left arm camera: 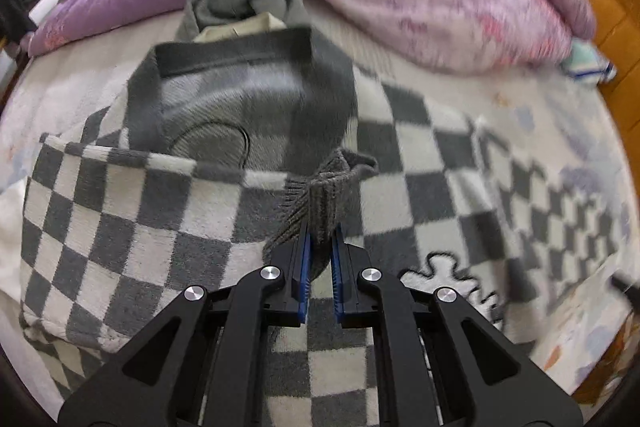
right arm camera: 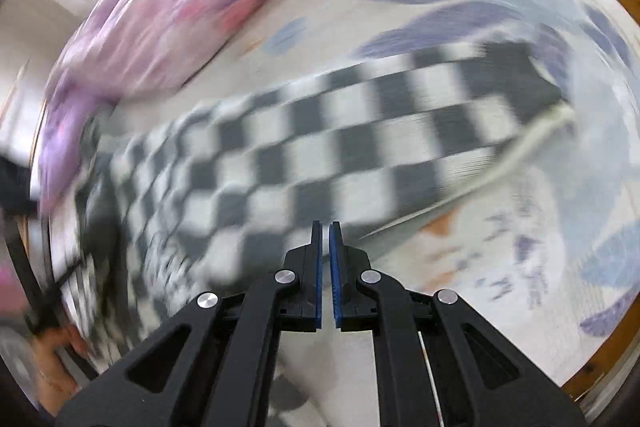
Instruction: Fold large clothes
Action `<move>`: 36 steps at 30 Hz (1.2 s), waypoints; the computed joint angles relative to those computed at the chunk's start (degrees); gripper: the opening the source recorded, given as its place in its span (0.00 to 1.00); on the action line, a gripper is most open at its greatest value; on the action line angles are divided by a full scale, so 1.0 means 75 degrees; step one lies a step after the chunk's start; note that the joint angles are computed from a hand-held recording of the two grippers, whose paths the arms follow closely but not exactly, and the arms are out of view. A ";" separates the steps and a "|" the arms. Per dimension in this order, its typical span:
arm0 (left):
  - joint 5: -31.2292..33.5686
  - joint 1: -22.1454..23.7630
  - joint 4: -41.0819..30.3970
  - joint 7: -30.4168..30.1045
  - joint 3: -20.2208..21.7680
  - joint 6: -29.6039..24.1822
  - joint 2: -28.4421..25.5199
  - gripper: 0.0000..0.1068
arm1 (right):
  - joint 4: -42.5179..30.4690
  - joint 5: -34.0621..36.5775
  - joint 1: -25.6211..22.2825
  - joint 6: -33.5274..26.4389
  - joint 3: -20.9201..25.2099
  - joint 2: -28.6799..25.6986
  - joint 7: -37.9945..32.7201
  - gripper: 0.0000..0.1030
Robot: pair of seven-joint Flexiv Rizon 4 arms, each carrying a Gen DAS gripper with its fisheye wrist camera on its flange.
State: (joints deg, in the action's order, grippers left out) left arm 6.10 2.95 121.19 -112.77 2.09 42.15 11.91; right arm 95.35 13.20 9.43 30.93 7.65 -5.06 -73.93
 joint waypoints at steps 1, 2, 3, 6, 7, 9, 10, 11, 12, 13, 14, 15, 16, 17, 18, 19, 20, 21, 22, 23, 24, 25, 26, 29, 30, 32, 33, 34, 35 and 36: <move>0.0076 0.0008 -0.0032 0.0019 -0.0043 -0.0039 -0.0107 0.09 | 0.0021 -0.0002 -0.0085 0.0144 -0.0106 -0.0058 0.0201 0.10; 0.0150 -0.0003 -0.0066 -0.0026 -0.0105 -0.0090 -0.0236 0.09 | 0.0041 0.0018 -0.0182 0.0253 -0.0195 -0.0097 0.0389 0.13; 0.0186 -0.0030 -0.0095 -0.0055 -0.0138 -0.0159 -0.0329 0.09 | -0.0014 0.0179 -0.0293 0.0415 -0.0293 -0.0238 0.0625 0.17; 0.0277 -0.0125 -0.0206 -0.0136 -0.0183 -0.0405 -0.0538 0.14 | -0.0195 0.0450 -0.0593 0.0598 -0.0449 -0.0575 0.1196 0.30; 0.0289 -0.0159 -0.0254 -0.0151 -0.0190 -0.0510 -0.0600 0.16 | -0.0226 0.0500 -0.0690 0.0689 -0.0493 -0.0690 0.1418 0.32; 0.0064 -0.0250 -0.0289 -0.0096 -0.0168 -0.0672 -0.0757 0.23 | -0.0310 0.0361 -0.0809 0.0707 -0.0541 -0.0846 0.1820 0.36; 0.0078 -0.0296 -0.0317 -0.0132 -0.0188 -0.0750 -0.0823 0.27 | -0.0401 0.0524 -0.0912 0.0699 -0.0522 -0.0963 0.1850 0.37; 0.0115 -0.0344 -0.0306 -0.0142 -0.0186 -0.0728 -0.0827 0.35 | -0.0511 0.0566 -0.0975 0.0643 -0.0513 -0.1106 0.1912 0.37; 0.0086 -0.0394 -0.0285 -0.0128 -0.0182 -0.0668 -0.0840 0.39 | -0.0562 0.0505 -0.1009 0.0610 -0.0501 -0.1192 0.1977 0.37; 0.0013 -0.0441 -0.0247 -0.0103 -0.0172 -0.0588 -0.0857 0.40 | -0.0636 0.0525 -0.1061 0.0622 -0.0483 -0.1300 0.1982 0.37; -0.0077 -0.0485 -0.0223 -0.0046 -0.0171 -0.0544 -0.0897 0.40 | -0.0744 0.0513 -0.1106 0.0524 -0.0472 -0.1416 0.2015 0.37; -0.0057 -0.0516 -0.0235 -0.0048 -0.0185 -0.0580 -0.0930 0.41 | -0.0817 0.0473 -0.1130 0.0406 -0.0459 -0.1500 0.2096 0.37; 0.0070 -0.0535 -0.0280 -0.0117 -0.0213 -0.0629 -0.0973 0.42 | -0.0882 0.0558 -0.1192 0.0371 -0.0432 -0.1585 0.2112 0.37; 0.0086 -0.0560 -0.0296 -0.0131 -0.0214 -0.0640 -0.1003 0.43 | -0.0919 0.0668 -0.1251 0.0433 -0.0395 -0.1664 0.2082 0.37; 0.0076 -0.0581 -0.0311 -0.0136 -0.0208 -0.0665 -0.1018 0.44 | -0.0957 0.0745 -0.1299 0.0475 -0.0368 -0.1754 0.2061 0.38; 0.0075 -0.0597 -0.0336 -0.0143 -0.0202 -0.0689 -0.1022 0.44 | -0.0986 0.0825 -0.1350 0.0486 -0.0338 -0.1820 0.2047 0.38; 0.0002 -0.0617 -0.0334 -0.0095 -0.0183 -0.0681 -0.1007 0.46 | -0.0976 0.0873 -0.1390 0.0525 -0.0311 -0.1843 0.2022 0.37; -0.0122 -0.0639 -0.0309 0.0010 -0.0160 -0.0638 -0.0987 0.49 | -0.0991 0.0858 -0.1423 0.0494 -0.0295 -0.1853 0.1962 0.32; -0.0166 -0.0653 -0.0320 0.0076 -0.0156 -0.0646 -0.0963 0.50 | -0.1020 0.0722 -0.1405 0.0448 -0.0298 -0.1861 0.1915 0.25; -0.0215 -0.0675 -0.0309 0.0146 -0.0151 -0.0578 -0.0910 0.51 | -0.1013 0.0565 -0.1375 0.0429 -0.0294 -0.1816 0.1846 0.22; -0.0305 -0.0693 -0.0270 0.0216 -0.0138 -0.0478 -0.0860 0.52 | -0.0943 0.0419 -0.1332 0.0471 -0.0292 -0.1725 0.1828 0.16; -0.0373 -0.0702 -0.0238 0.0249 -0.0129 -0.0438 -0.0801 0.57 | -0.0911 0.0244 -0.1282 0.0470 -0.0300 -0.1653 0.1800 0.15; -0.0513 -0.0714 -0.0170 0.0297 -0.0100 -0.0365 -0.0705 0.60 | -0.0866 0.0122 -0.1238 0.0490 -0.0301 -0.1601 0.1786 0.13; -0.0890 -0.0688 0.0036 0.0359 -0.0014 -0.0136 -0.0473 0.62 | -0.0888 -0.0322 -0.1086 0.0274 -0.0330 -0.1421 0.1787 0.11; -0.0986 -0.0662 0.0080 0.0365 0.0006 -0.0100 -0.0419 0.64 | -0.0891 -0.0378 -0.1051 0.0260 -0.0341 -0.1387 0.1855 0.10; -0.1192 -0.0588 0.0232 0.0392 0.0105 -0.0049 -0.0215 0.65 | -0.0985 -0.0473 -0.0991 0.0078 -0.0355 -0.1342 0.1968 0.09; -0.1264 -0.0547 0.0303 0.0466 0.0153 -0.0029 -0.0110 0.65 | -0.0998 -0.0588 -0.0926 0.0087 -0.0347 -0.1278 0.2005 0.09; -0.1315 -0.0487 0.0370 0.0544 0.0215 -0.0041 0.0017 0.65 | -0.1015 -0.0678 -0.0861 0.0161 -0.0339 -0.1272 0.2018 0.09; -0.1328 -0.0436 0.0452 0.0571 0.0251 -0.0093 0.0181 0.65 | -0.0980 -0.0817 -0.0781 0.0295 -0.0306 -0.1200 0.1950 0.09; -0.1377 -0.0378 0.0503 0.0633 0.0290 -0.0093 0.0269 0.65 | -0.0935 -0.0855 -0.0726 0.0487 -0.0267 -0.1136 0.1871 0.08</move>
State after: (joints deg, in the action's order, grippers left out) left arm -4.23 0.11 124.96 -108.01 4.27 41.45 13.92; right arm 88.34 6.79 3.99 34.58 5.65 -13.59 -59.89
